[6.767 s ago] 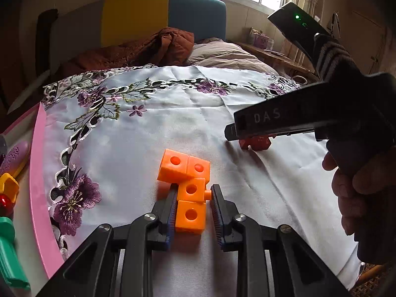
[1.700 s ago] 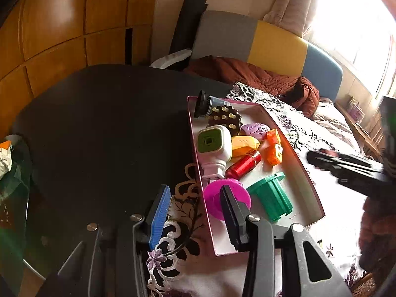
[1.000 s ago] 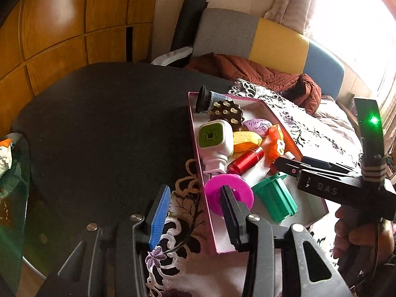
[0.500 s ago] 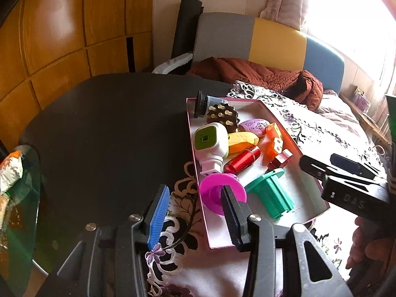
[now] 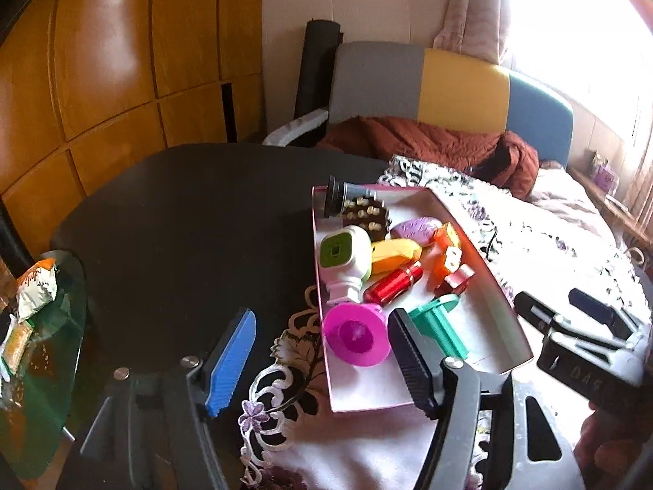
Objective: Organize rigid objects
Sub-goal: 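Withdraw the open right tool from the tray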
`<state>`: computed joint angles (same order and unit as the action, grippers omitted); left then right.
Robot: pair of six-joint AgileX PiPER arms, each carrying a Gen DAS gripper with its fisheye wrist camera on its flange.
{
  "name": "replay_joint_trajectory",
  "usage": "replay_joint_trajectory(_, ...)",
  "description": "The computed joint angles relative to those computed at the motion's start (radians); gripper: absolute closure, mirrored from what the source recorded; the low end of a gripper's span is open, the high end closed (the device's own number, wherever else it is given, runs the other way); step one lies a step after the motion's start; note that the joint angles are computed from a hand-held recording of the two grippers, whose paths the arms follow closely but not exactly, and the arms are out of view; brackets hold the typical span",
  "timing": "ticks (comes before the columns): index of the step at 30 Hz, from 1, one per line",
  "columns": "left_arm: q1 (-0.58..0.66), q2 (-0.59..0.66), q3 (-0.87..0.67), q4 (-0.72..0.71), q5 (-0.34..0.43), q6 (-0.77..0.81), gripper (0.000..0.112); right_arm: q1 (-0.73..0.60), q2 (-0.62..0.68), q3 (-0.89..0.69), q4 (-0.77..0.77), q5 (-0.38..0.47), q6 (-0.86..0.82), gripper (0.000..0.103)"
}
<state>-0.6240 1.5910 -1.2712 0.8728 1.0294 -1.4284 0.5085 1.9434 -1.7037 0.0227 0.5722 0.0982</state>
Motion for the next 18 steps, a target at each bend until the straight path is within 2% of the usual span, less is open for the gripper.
replay_joint_trajectory(3,-0.024,0.011,-0.018,0.033,0.049,-0.028,0.043,0.007,-0.011,0.013,-0.025,-0.01,0.017,0.014)
replay_joint_trajectory(8,-0.04,0.014,-0.023,0.046,0.075,-0.053,0.043,0.018,-0.029,0.026,-0.055,-0.025,0.041,0.014)
replay_joint_trajectory(18,-0.051,-0.008,0.0,0.042,0.069,-0.072,0.043,0.038,-0.046,0.048,-0.094,-0.042,0.089,0.014)
